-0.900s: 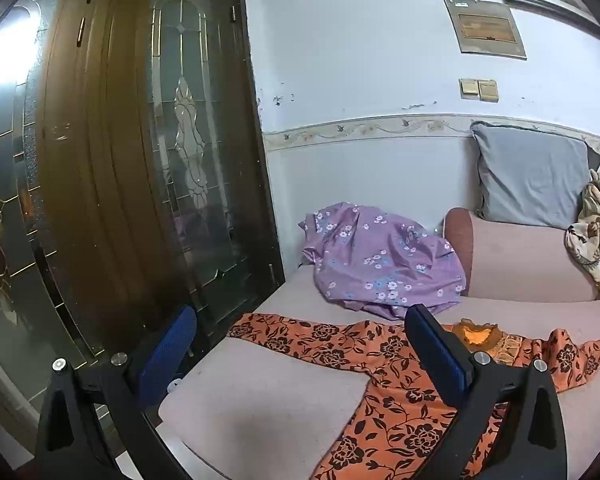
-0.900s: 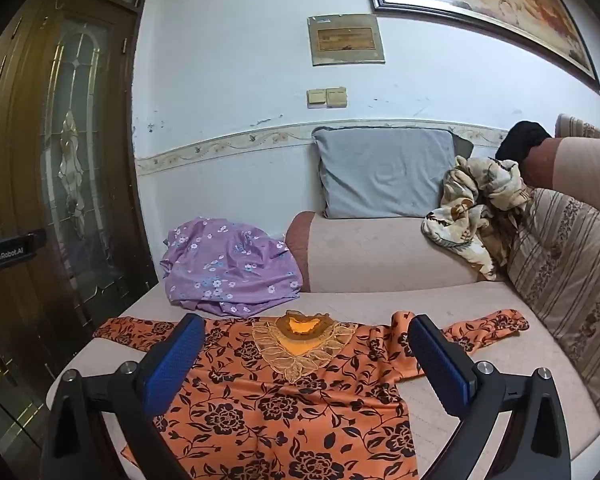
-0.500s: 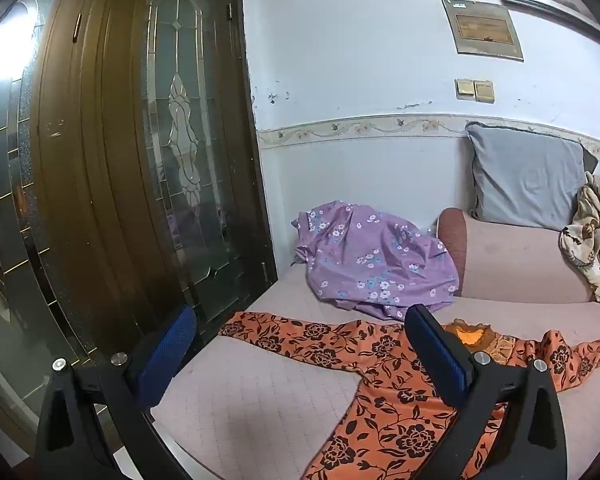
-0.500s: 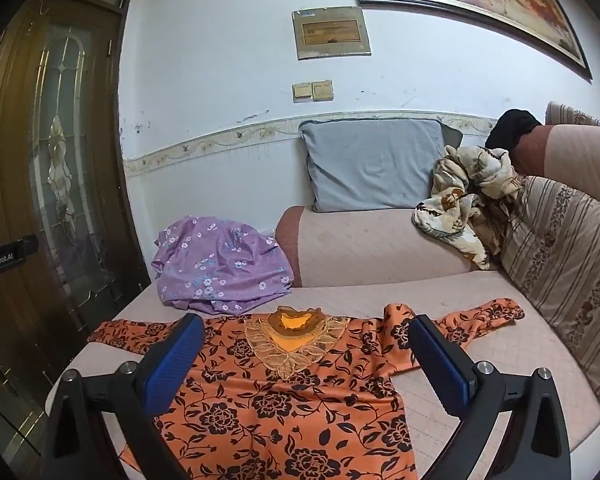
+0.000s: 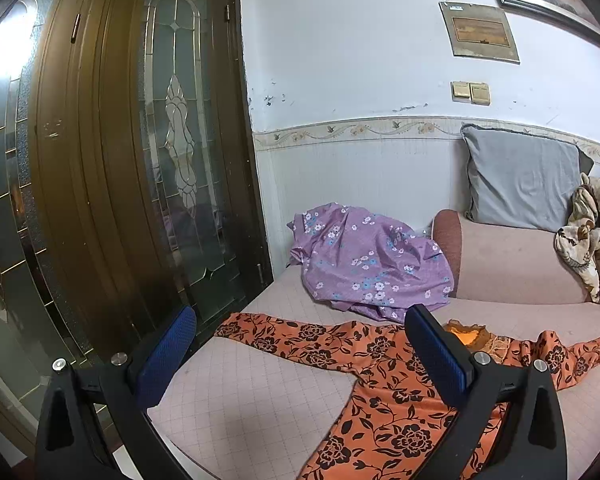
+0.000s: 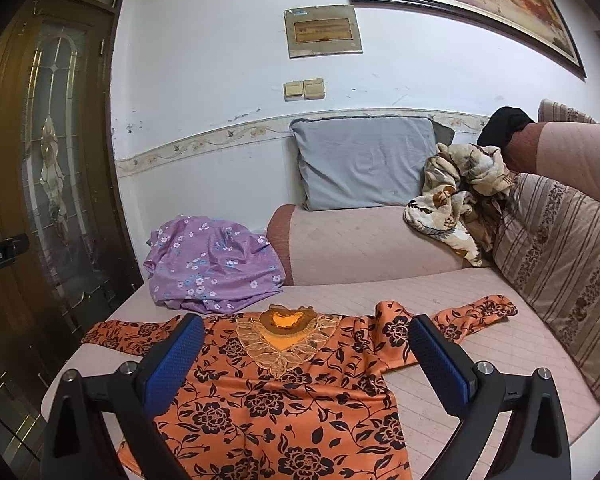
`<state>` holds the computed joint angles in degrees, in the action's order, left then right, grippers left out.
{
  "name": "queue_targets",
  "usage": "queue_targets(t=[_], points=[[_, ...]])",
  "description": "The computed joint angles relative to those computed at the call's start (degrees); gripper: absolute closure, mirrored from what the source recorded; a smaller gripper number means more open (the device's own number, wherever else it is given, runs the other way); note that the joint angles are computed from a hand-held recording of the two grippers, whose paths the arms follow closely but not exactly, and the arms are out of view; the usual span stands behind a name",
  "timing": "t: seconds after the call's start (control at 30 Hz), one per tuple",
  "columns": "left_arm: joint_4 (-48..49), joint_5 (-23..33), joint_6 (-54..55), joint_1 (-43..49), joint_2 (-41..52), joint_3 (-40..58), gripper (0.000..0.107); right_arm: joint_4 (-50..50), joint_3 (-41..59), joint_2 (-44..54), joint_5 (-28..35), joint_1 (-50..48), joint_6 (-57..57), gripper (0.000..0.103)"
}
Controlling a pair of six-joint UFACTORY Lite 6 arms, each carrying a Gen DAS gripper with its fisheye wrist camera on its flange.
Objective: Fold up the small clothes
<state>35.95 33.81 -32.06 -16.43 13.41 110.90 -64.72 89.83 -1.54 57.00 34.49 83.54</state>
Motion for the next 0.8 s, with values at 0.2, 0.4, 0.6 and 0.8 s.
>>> queue_targets(t=[0.2, 0.4, 0.6, 0.8], points=[[-0.6, 0.1, 0.8, 0.2, -0.1, -0.2, 0.004, 0.6, 0.0, -0.1, 0.4, -0.2, 0.0, 0.0], [-0.5, 0.6, 0.8, 0.0, 0.2, 0.5, 0.004, 1.2, 0.4, 0.3, 1.2, -0.1, -0.3, 0.0], [1.1, 0.2, -1.1, -0.4, -0.5, -0.3, 0.004, 1.0, 1.0, 0.4, 2.1, 0.2, -0.6, 0.0], [0.9, -0.3, -0.9, 0.0, -1.2, -1.0, 0.004, 1.1, 1.3, 0.4, 2.5, 0.4, -0.9, 0.0]])
